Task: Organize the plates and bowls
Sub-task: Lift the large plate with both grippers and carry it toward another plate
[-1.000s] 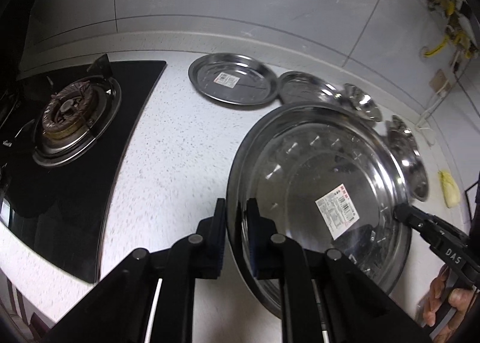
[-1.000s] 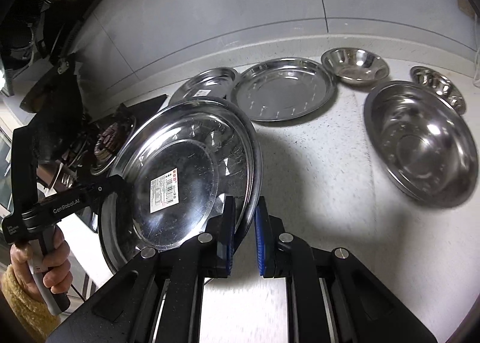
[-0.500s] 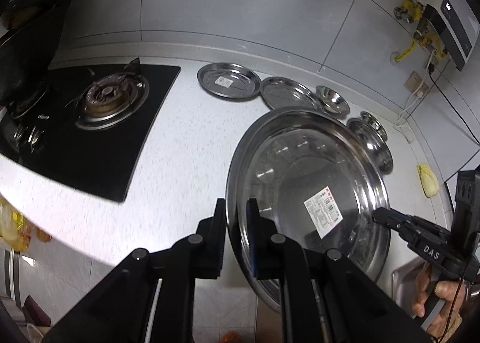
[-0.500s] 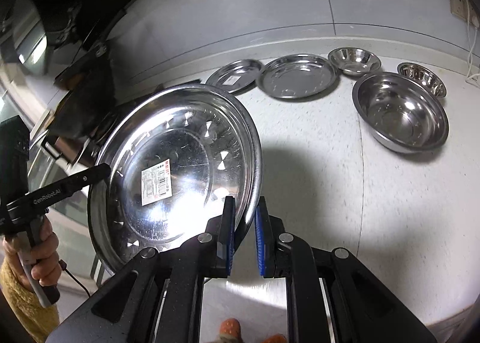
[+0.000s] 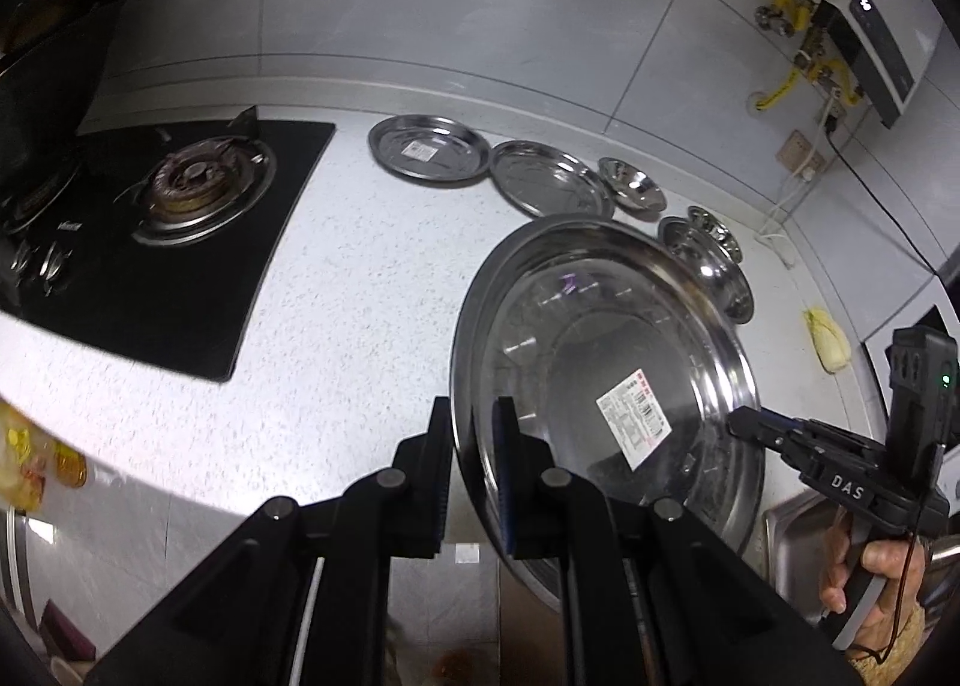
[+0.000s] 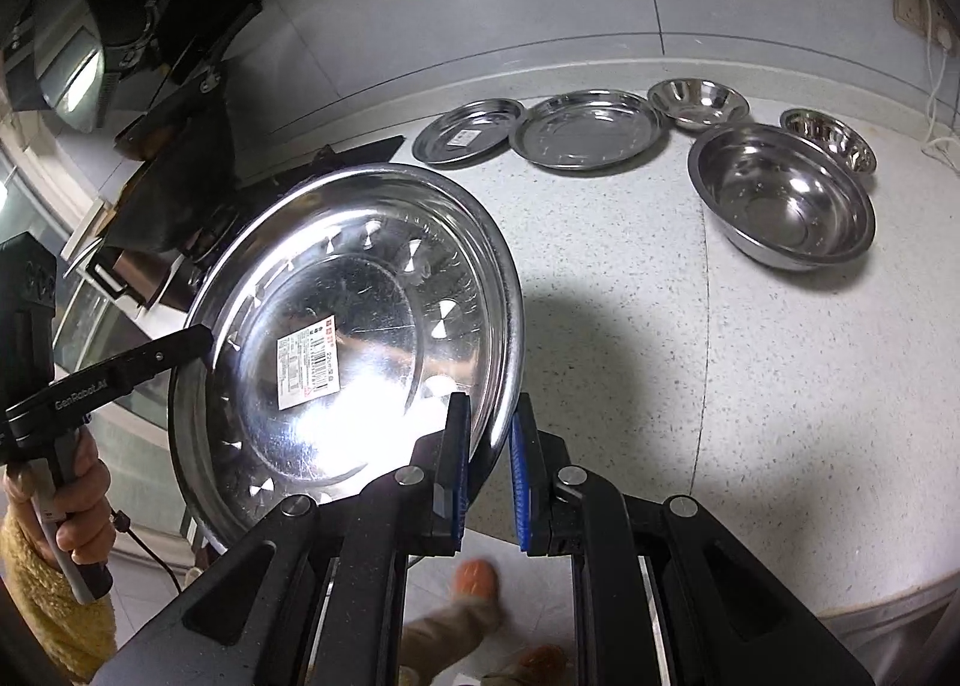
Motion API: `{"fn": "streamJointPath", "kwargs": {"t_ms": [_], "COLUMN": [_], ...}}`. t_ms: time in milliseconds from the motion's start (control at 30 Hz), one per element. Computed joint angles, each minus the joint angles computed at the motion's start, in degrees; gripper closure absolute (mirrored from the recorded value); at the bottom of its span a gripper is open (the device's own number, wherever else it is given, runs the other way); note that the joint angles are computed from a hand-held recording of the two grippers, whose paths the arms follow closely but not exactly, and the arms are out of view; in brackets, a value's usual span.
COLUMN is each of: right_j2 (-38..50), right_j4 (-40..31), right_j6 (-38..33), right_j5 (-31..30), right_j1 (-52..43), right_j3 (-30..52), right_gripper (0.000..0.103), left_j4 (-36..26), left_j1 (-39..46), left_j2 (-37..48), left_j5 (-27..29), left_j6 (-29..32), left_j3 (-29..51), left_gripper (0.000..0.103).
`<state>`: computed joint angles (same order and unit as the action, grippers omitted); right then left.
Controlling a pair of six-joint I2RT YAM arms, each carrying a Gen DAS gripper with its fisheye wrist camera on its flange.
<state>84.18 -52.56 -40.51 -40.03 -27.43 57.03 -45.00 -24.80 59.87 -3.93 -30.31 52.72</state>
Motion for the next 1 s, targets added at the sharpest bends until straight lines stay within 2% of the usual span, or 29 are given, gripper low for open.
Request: {"fn": "streamJointPath", "kwargs": {"t_ms": [133, 200, 267, 433, 667, 867, 1000], "right_j2": [-2.3, -2.9, -3.0, -2.8, 2.8, 9.8, 12.7], "right_j4": [4.1, 5.8, 7.4, 12.0, 16.3, 17.8, 17.2], "right_j6": [6.9, 10.2, 14.2, 22.1, 26.4, 23.8, 21.6], "right_j5": [3.3, 4.9, 6.6, 9.9, 14.6, 15.9, 15.0], "right_j1": [3.8, 6.2, 8.7, 13.6, 17.8, 19.7, 19.2], "right_j3": [-2.1, -2.8, -3.3, -5.2, -5.7, -4.0, -2.3], "right_gripper": [0.092, 0.092, 0.092, 0.092, 0.092, 0.091, 0.091], "left_j4": [3.4, 4.1, 4.0, 5.5, 10.2, 14.0, 15.8], "left_j1": [7.3, 12.7, 17.0, 24.1, 26.5, 25.7, 24.8], "left_j2": [-0.2, 0.5, 3.1, 11.3, 22.8, 29.5, 31.1], "left_j5": [7.8, 13.9, 18.6, 26.0, 28.8, 26.3, 25.4], "left_j6": [7.5, 12.3, 16.3, 25.5, 27.0, 23.6, 21.4], "left_j3": [-1.5, -1.8, -1.1, -0.4, -1.4, -1.6, -1.2], "left_gripper": [0.091, 0.091, 0.091, 0.091, 0.091, 0.091, 0.091]}}
